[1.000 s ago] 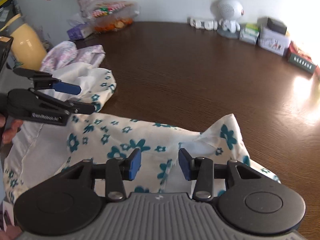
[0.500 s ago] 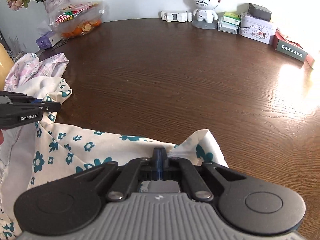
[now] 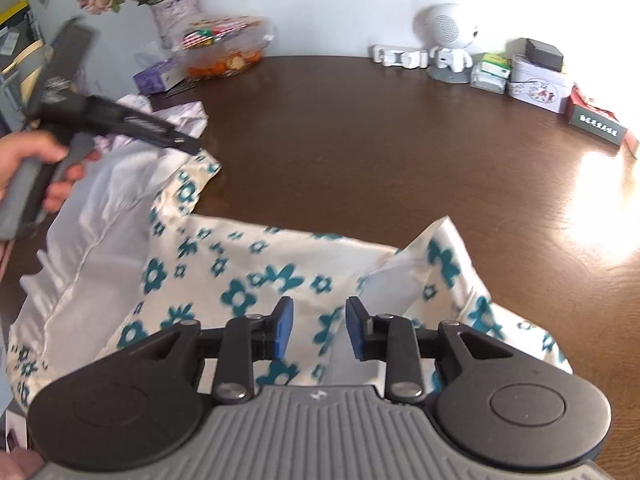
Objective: Fold clothes
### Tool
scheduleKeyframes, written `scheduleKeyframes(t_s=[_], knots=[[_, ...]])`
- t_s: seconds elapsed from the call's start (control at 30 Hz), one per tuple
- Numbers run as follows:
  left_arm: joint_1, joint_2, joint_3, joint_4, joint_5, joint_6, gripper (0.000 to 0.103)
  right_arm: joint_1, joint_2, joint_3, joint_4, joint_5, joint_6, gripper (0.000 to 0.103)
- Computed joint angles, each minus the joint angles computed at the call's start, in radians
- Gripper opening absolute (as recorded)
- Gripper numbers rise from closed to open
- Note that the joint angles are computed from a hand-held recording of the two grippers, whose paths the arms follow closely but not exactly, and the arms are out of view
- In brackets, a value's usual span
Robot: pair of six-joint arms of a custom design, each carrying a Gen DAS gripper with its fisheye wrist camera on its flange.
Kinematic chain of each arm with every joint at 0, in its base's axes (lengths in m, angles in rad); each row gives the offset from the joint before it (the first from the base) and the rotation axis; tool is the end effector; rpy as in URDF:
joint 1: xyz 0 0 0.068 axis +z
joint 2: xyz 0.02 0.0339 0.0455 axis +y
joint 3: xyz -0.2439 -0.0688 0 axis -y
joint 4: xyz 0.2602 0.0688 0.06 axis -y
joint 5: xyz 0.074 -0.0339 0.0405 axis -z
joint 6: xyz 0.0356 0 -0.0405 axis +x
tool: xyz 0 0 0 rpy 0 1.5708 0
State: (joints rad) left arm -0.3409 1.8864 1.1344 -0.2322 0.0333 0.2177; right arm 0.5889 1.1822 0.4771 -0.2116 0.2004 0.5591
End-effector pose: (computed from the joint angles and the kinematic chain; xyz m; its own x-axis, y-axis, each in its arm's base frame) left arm 0.3647 -0.1306 0.1202 -0.6905 0.4740 -0.5465 0.5127 0.8535 0.0925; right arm 0.1959 0.1223 0.1299 -0.7947 0.0942 -0.5996 -0.0260 0.9817 0.1888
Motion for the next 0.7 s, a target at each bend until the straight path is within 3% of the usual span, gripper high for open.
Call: scheduleKeyframes(t_s=[0.07,0.13,0.17,0.2,0.23,0.3,0.37,0.4,0.43,0.57,0.63,0.7], knots=[[-0.02,0.026,0.001,0.014,-0.035,-0.015,0.046,0.046,-0.022,-0.019,-0.009,0.014,0.015,0.029],[-0.01,0.02,-0.022,0.032,-0.01,-0.014,0.04,0.089,-0.066,-0.043,-0.037,0.034,0.035,0.03],[-0.001,0.006,-0.041,0.045,0.007,-0.012,0.033,0.107,-0.101,-0.058,-0.063,0.049,0.042,0.032],[0.017,-0.032,-0.082,0.075,0.03,-0.005,0.033,0.126,-0.139,-0.072,-0.091,0.066,0.051,0.037],[0.036,-0.074,-0.125,0.106,0.056,0.004,0.035,0.153,-0.199,-0.091,-0.135,0.097,0.067,0.043],[0.102,-0.206,-0.246,0.162,0.152,0.062,0.062,0.221,-0.336,-0.122,-0.25,0.169,0.113,0.051],[0.246,-0.337,-0.336,0.148,0.326,0.201,0.082,0.33,-0.464,-0.133,-0.394,0.259,0.193,0.064],[0.316,-0.405,-0.38,0.118,0.402,0.278,0.086,0.414,-0.517,-0.13,-0.483,0.317,0.257,0.073],[0.39,-0.47,-0.416,0.073,0.478,0.361,0.086,0.513,-0.527,-0.115,-0.564,0.38,0.341,0.075],[0.597,-0.69,-0.57,-0.142,0.652,0.661,0.087,0.838,-0.395,-0.055,-0.781,0.512,0.728,0.073],[0.736,-0.765,-0.607,-0.318,0.737,0.881,0.086,0.905,-0.352,-0.066,-0.757,0.502,0.826,0.066],[0.816,-0.828,-0.656,-0.456,0.754,1.069,0.082,0.954,-0.302,-0.075,-0.706,0.488,0.886,0.063]])
